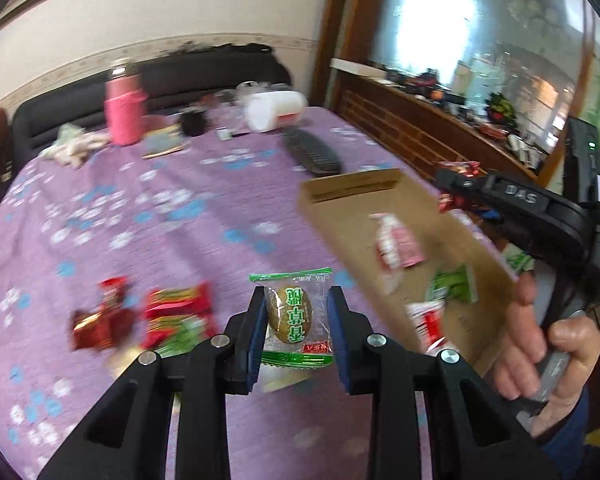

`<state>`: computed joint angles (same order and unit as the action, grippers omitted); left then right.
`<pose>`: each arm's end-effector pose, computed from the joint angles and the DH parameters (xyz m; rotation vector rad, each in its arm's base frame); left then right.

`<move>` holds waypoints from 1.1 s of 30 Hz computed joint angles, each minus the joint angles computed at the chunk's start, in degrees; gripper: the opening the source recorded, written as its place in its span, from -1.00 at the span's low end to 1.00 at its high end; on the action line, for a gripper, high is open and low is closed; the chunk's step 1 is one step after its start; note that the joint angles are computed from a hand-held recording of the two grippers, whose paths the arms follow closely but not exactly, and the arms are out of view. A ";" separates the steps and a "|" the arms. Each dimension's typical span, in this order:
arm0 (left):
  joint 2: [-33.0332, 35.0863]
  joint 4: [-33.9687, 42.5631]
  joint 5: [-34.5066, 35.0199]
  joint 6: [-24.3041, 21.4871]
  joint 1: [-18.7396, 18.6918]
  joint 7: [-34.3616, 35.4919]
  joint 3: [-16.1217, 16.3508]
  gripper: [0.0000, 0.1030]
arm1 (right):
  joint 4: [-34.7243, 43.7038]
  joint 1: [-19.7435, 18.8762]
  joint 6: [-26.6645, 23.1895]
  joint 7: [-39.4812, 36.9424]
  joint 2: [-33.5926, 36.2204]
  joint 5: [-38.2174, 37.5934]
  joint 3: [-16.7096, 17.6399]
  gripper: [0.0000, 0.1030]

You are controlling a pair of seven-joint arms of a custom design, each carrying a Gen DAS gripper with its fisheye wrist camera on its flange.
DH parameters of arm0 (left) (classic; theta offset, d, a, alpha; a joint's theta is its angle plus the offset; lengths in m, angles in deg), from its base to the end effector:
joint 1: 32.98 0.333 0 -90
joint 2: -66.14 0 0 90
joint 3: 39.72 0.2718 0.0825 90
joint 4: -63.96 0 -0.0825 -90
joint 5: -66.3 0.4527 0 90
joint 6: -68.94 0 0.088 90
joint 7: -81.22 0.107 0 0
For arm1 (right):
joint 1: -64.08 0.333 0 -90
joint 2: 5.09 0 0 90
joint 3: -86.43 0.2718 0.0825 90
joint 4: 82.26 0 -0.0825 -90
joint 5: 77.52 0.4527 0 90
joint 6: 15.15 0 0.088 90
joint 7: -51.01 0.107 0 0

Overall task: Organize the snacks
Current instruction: 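Carry the green-and-white packet and red foil bag over the tray with both tools, then open both tools to drop the packet and red foil bag into the tray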

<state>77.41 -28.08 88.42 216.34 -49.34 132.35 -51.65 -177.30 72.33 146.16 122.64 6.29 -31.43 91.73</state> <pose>0.6453 -0.3414 0.5458 -1.7708 1.8372 -0.9377 0.7150 0.1309 0.5303 -1.3973 1.5389 -0.2783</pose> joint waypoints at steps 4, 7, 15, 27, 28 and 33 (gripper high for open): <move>9.34 11.11 -2.53 -1.18 -1.54 2.61 -1.07 -0.45 | 1.28 0.49 -0.61 11.71 1.53 -7.74 -3.15 -0.41; 17.86 21.57 -7.17 -2.91 -2.60 5.81 -2.19 -0.45 | 1.78 0.34 -1.91 22.18 2.39 -14.39 -5.44 -0.41; 31.57 39.06 -12.89 -7.60 -6.61 12.53 -1.92 -0.45 | 3.59 -1.85 -7.30 35.08 4.00 -22.90 -6.55 -0.41; 29.75 34.25 -15.04 -6.64 -7.06 15.30 -1.18 -0.45 | 8.46 -2.96 -15.46 32.61 8.10 -22.42 -4.63 -0.41; 29.46 33.82 -14.62 -6.41 -7.20 15.19 -1.02 -0.45 | 8.72 -2.83 -15.94 32.71 8.36 -22.79 -4.66 -0.40; 28.70 32.61 -12.63 -5.63 -7.66 14.29 -0.43 -0.45 | 10.13 -2.41 -17.48 33.20 9.48 -24.35 -4.76 -0.39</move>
